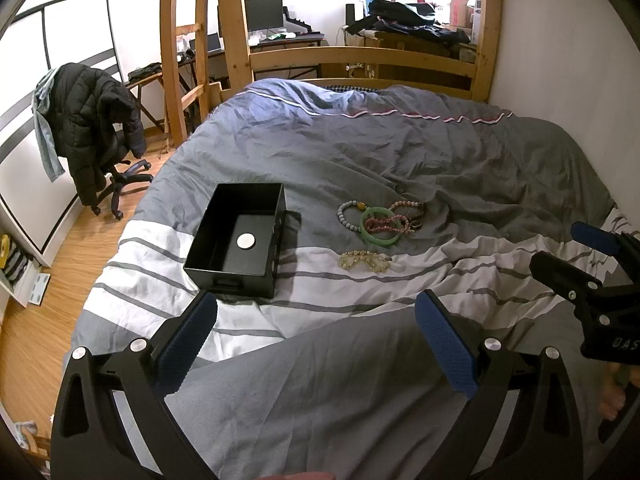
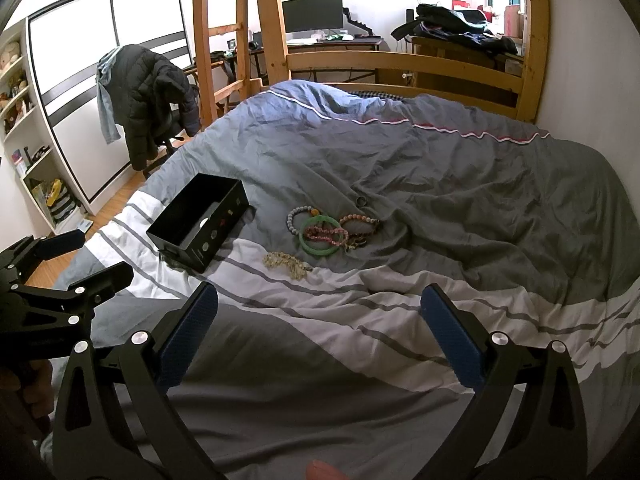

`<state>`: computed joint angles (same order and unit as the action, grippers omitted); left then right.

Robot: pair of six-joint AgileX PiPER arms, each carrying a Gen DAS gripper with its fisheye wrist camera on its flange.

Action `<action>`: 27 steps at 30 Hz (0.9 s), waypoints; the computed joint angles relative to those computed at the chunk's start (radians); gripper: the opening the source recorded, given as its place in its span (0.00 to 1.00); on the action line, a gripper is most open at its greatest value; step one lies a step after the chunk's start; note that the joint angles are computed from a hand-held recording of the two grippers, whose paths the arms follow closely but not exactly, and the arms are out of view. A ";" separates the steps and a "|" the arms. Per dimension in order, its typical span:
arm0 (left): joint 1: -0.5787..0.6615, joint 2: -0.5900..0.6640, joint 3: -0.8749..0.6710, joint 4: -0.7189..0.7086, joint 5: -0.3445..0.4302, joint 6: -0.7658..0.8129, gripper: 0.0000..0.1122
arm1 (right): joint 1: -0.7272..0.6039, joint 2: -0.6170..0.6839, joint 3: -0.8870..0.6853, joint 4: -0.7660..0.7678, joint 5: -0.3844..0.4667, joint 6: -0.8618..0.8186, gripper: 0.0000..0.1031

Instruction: Organize jewelry

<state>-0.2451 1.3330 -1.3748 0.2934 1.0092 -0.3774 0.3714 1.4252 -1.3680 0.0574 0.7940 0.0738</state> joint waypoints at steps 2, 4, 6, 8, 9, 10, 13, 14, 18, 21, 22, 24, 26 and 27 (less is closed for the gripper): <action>0.002 -0.001 0.001 0.002 0.002 0.001 0.87 | -0.001 -0.001 0.003 0.004 -0.003 -0.003 0.97; 0.006 -0.001 0.008 0.012 0.003 -0.002 0.87 | 0.000 0.000 0.001 0.000 -0.001 0.000 0.97; 0.014 0.004 0.016 0.006 -0.003 0.005 0.87 | -0.004 0.002 0.003 0.004 -0.001 -0.003 0.97; 0.033 0.010 0.027 -0.020 -0.016 0.027 0.87 | -0.008 0.005 0.007 0.009 -0.003 -0.007 0.97; 0.037 0.015 0.030 -0.023 -0.021 0.030 0.87 | -0.008 0.007 0.008 0.007 -0.002 -0.005 0.97; 0.033 0.018 0.032 -0.016 -0.022 0.025 0.87 | -0.011 0.006 0.013 0.009 -0.005 -0.007 0.97; 0.020 0.029 0.045 0.019 -0.032 0.010 0.87 | -0.015 0.015 0.012 0.015 -0.009 -0.008 0.97; 0.009 0.035 0.042 0.032 -0.030 0.001 0.87 | -0.018 0.020 0.013 0.018 -0.011 -0.010 0.97; -0.004 0.067 0.038 0.052 -0.064 -0.004 0.87 | -0.032 0.044 0.016 0.018 -0.035 -0.017 0.97; 0.004 0.105 0.027 0.031 -0.110 0.034 0.87 | -0.054 0.065 0.036 0.053 -0.089 -0.064 0.97; 0.017 0.119 0.026 0.002 -0.137 0.070 0.87 | -0.067 0.077 0.043 0.075 -0.110 -0.093 0.97; 0.040 0.147 0.017 -0.060 -0.186 0.131 0.87 | -0.084 0.096 0.050 0.105 -0.136 -0.128 0.97; 0.069 0.192 -0.012 -0.137 -0.207 0.192 0.87 | -0.097 0.120 0.052 0.132 -0.160 -0.165 0.97; 0.080 0.212 -0.023 -0.171 -0.219 0.211 0.86 | -0.107 0.133 0.054 0.164 -0.170 -0.200 0.97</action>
<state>-0.1647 1.5454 -1.3983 0.1226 0.7898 -0.1662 0.2641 1.5582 -1.3137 0.2214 0.6241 -0.1264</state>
